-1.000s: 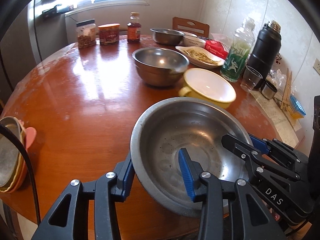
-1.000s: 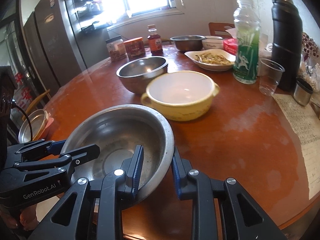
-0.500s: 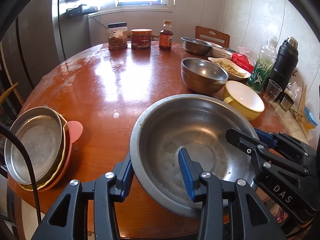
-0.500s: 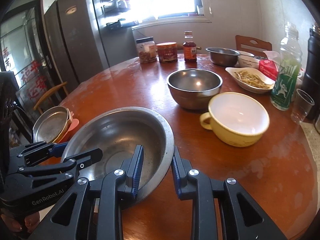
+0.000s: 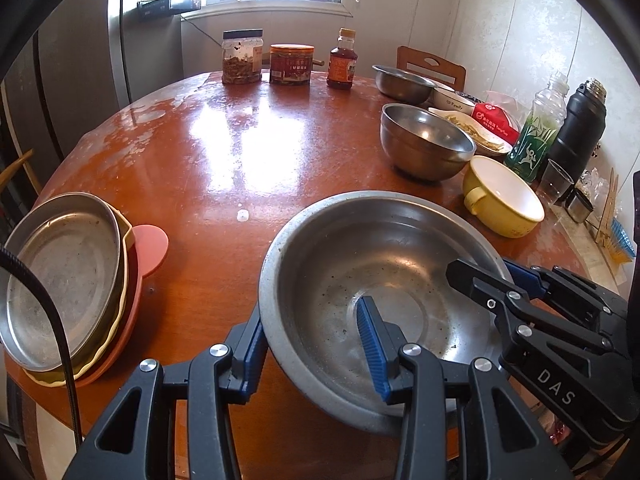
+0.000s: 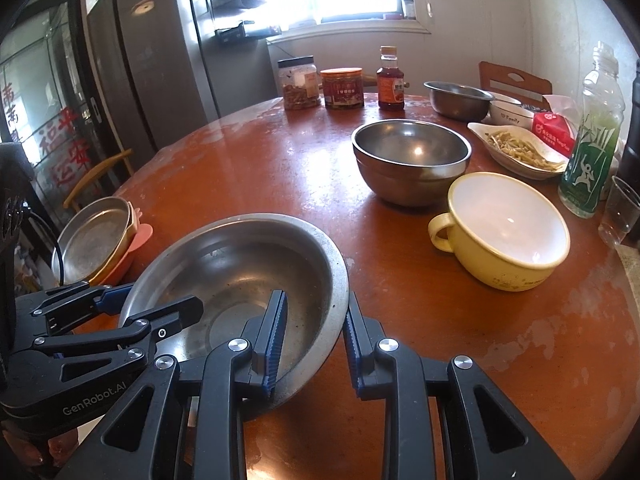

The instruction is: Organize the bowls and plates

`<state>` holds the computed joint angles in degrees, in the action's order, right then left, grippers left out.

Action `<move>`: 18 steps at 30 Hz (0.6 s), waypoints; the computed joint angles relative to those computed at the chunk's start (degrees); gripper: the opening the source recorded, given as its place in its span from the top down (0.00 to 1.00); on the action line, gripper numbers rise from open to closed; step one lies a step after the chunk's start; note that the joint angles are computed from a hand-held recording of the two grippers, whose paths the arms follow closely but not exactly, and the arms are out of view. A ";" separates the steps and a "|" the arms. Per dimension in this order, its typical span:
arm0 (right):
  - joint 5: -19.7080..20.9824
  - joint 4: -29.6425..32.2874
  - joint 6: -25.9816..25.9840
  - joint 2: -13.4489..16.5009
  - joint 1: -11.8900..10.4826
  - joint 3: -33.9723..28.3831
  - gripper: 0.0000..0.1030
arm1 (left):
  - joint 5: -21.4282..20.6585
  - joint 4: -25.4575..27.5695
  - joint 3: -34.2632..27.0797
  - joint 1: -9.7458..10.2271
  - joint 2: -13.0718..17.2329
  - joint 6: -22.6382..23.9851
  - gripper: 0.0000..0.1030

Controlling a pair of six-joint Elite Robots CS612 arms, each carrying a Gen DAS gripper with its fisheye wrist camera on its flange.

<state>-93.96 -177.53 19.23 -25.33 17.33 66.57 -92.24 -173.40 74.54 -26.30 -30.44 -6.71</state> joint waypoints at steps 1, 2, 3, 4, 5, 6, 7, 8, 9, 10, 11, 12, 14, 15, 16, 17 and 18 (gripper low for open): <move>0.10 0.13 0.10 0.07 -0.04 -0.04 0.73 | 0.03 0.05 -0.13 -0.01 0.10 -0.02 0.58; 0.18 0.35 0.24 0.16 -0.08 -0.16 0.72 | 0.08 0.12 -0.28 -0.04 0.21 0.17 0.58; 0.15 0.52 0.20 0.19 -0.06 -0.18 0.72 | 0.21 0.30 -0.43 -0.09 0.29 0.35 0.58; 0.14 0.72 0.12 0.26 -0.09 -0.25 0.72 | 0.13 0.44 -0.55 -0.09 0.38 0.43 0.58; 0.30 0.88 0.29 0.32 -0.15 -0.29 0.72 | 0.09 0.36 -0.56 -0.11 0.39 0.56 0.58; 0.49 0.99 0.46 0.37 -0.20 -0.33 0.72 | 0.19 0.18 -0.54 -0.13 0.40 0.83 0.58; 0.55 0.93 0.41 0.41 -0.19 -0.31 0.72 | 0.27 0.11 -0.49 -0.16 0.38 0.97 0.58; 0.70 0.70 0.43 0.39 -0.22 -0.18 0.72 | 0.38 0.14 -0.51 -0.18 0.39 1.10 0.58; 0.79 0.51 0.42 0.42 -0.24 -0.14 0.71 | 0.54 0.18 -0.54 -0.21 0.40 1.15 0.58; 0.92 0.31 0.39 0.45 -0.26 -0.12 0.71 | 0.84 0.15 -0.53 -0.27 0.41 1.25 0.58; 0.92 0.27 0.36 0.47 -0.26 -0.13 0.71 | 1.10 0.18 -0.53 -0.33 0.40 1.40 0.58; 0.89 0.22 0.34 0.49 -0.25 -0.13 0.71 | 1.30 0.24 -0.55 -0.38 0.40 1.49 0.58; 1.22 0.00 0.56 0.48 -0.31 -0.05 0.71 | 1.35 0.14 -0.54 -0.40 0.41 1.54 0.58; 1.45 -0.08 0.77 0.46 -0.37 0.00 0.71 | 1.36 0.10 -0.54 -0.41 0.41 1.60 0.58; 1.78 -0.18 0.96 0.44 -0.44 0.08 0.70 | 1.29 -0.02 -0.54 -0.40 0.42 1.53 0.58; 2.09 -0.25 1.14 0.43 -0.49 0.11 0.69 | 1.29 -0.20 -0.43 -0.41 0.38 1.57 0.58; 2.42 -0.36 1.37 0.42 -0.55 0.18 0.68 | 1.36 -0.26 -0.39 -0.43 0.35 1.62 0.58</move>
